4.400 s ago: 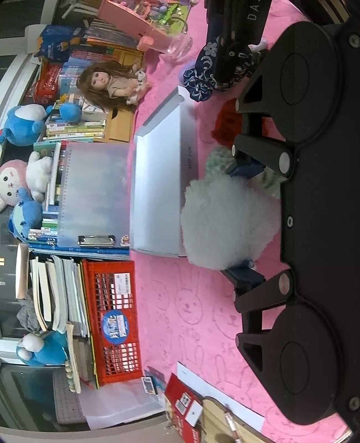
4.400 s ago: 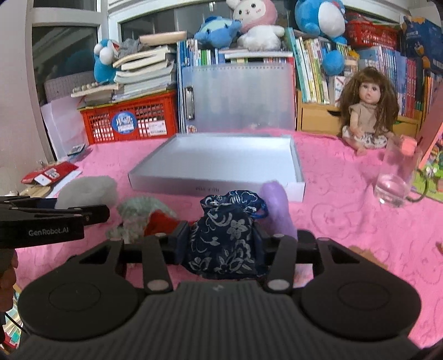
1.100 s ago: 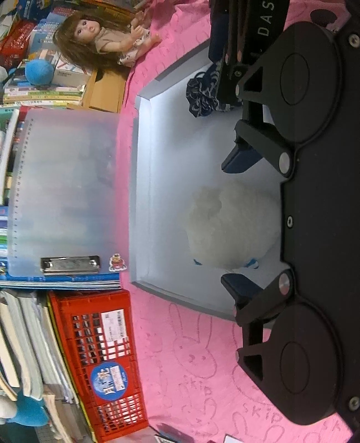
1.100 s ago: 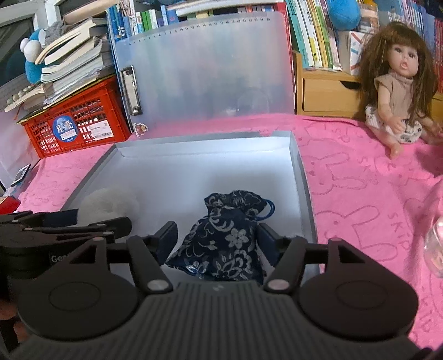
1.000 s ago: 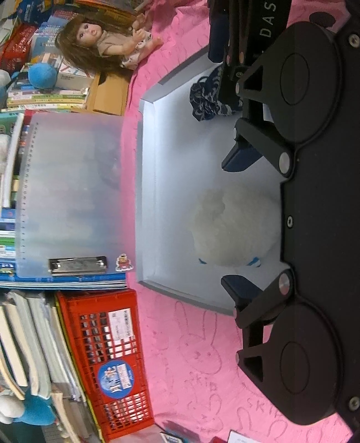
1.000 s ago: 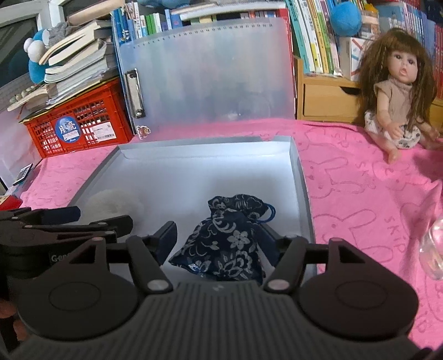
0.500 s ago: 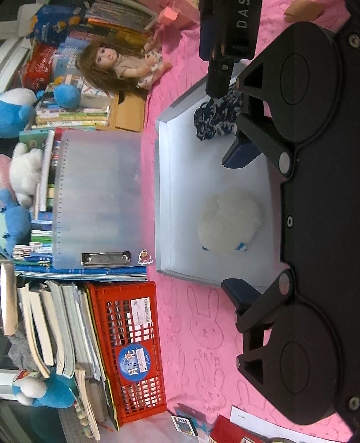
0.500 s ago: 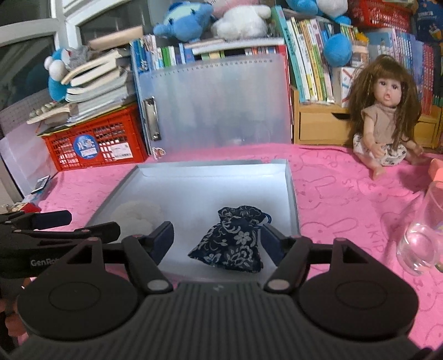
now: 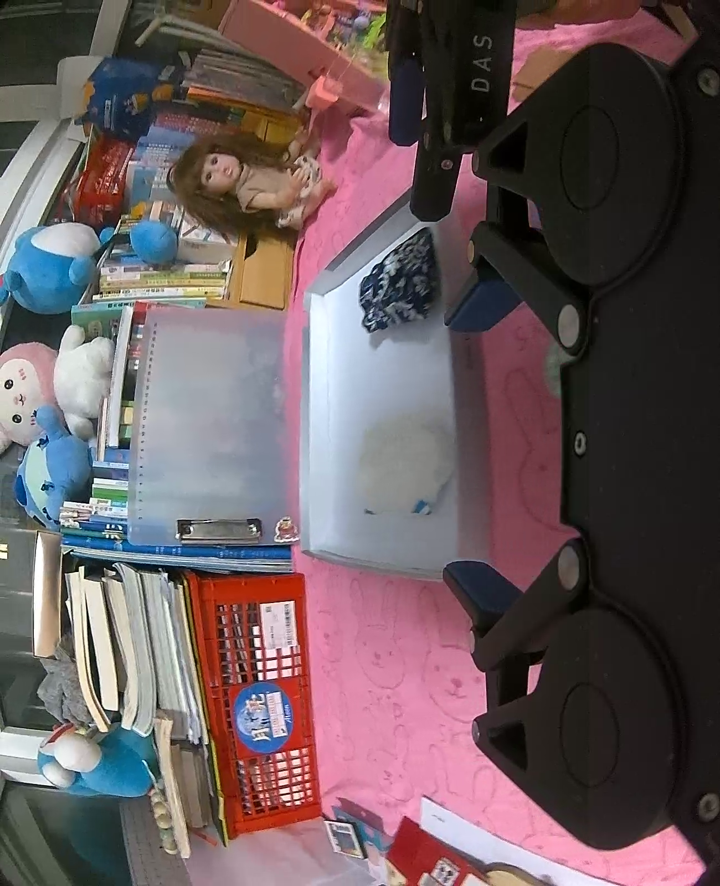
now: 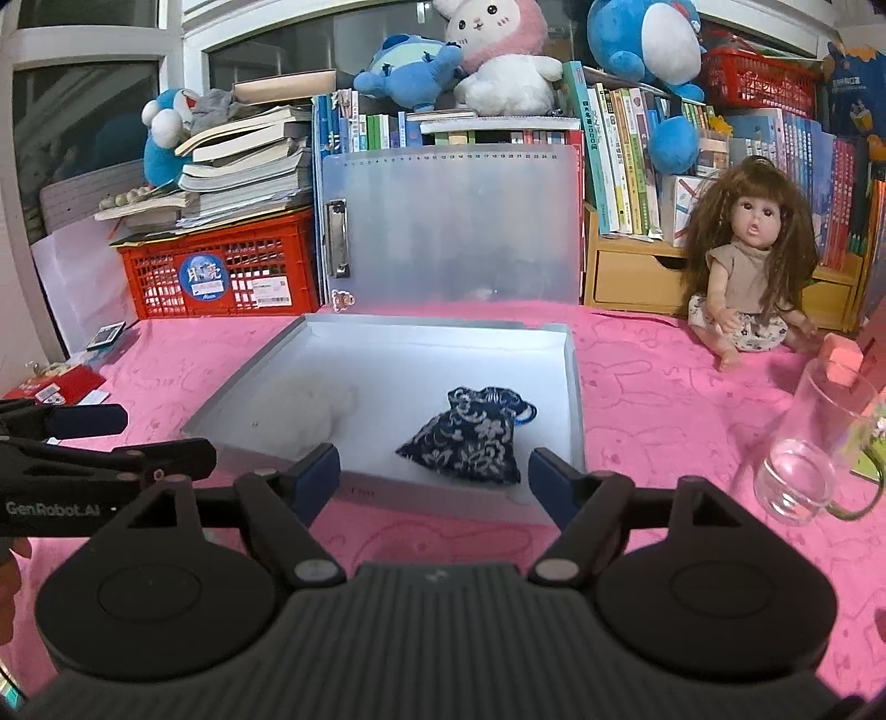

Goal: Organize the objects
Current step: 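Move left tool to green gingham cloth while right tool approaches purple plush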

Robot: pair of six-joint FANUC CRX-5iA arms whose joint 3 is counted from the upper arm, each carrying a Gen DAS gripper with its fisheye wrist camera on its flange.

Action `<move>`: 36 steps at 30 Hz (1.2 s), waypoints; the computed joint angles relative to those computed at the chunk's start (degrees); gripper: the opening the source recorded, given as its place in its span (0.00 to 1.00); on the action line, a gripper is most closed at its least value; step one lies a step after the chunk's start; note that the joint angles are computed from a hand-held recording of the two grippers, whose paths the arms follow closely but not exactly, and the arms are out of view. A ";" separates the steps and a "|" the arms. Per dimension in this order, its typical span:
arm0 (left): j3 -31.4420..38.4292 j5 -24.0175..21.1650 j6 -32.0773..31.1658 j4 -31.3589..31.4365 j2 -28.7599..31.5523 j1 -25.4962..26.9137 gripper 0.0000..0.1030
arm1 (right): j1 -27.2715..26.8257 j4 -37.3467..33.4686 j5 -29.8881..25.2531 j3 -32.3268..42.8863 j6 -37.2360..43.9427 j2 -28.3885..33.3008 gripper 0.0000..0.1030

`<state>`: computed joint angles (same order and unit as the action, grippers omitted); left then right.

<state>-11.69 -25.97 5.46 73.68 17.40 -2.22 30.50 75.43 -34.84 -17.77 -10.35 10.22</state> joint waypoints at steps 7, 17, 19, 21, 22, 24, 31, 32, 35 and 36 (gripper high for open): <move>-4.21 -0.90 -2.84 1.38 -2.35 1.26 0.87 | 0.57 -0.84 0.50 -2.74 -1.19 -1.39 0.82; -7.63 -3.34 -3.14 -0.64 -4.15 3.42 0.82 | 1.20 -3.13 0.76 -4.92 -1.08 -2.41 0.82; -7.78 -4.27 -2.88 -1.29 -4.20 3.76 0.78 | 1.49 -3.91 0.36 -4.85 -0.52 -2.27 0.82; -7.52 -5.21 -1.74 -2.64 -3.93 4.15 0.69 | 1.76 -4.82 -0.15 -4.71 0.30 -2.07 0.83; -7.26 -5.62 -0.76 -3.66 -3.78 4.33 0.66 | 1.75 -4.92 -0.10 -4.84 0.32 -2.08 0.83; -6.62 -6.89 1.18 -5.71 -3.36 4.86 0.56 | 1.69 -5.05 0.23 -5.09 0.22 -2.25 0.84; -6.33 -8.84 1.21 -6.81 -3.05 5.03 0.51 | 2.03 -7.07 0.88 -4.62 3.04 -2.07 0.84; -6.28 -8.94 1.41 -7.14 -2.98 5.02 0.51 | 2.06 -7.36 1.04 -4.53 3.32 -1.95 0.84; -5.82 -9.15 2.59 -8.65 -2.49 4.95 0.51 | 2.06 -8.55 1.66 -4.11 4.22 -1.52 0.85; -5.60 -9.28 3.13 -9.24 -2.25 4.97 0.51 | 2.13 -8.98 1.74 -3.90 4.57 -1.32 0.85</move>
<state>-17.28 -35.24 8.59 64.43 15.16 2.75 32.63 66.44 -33.10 -21.68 -5.78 8.90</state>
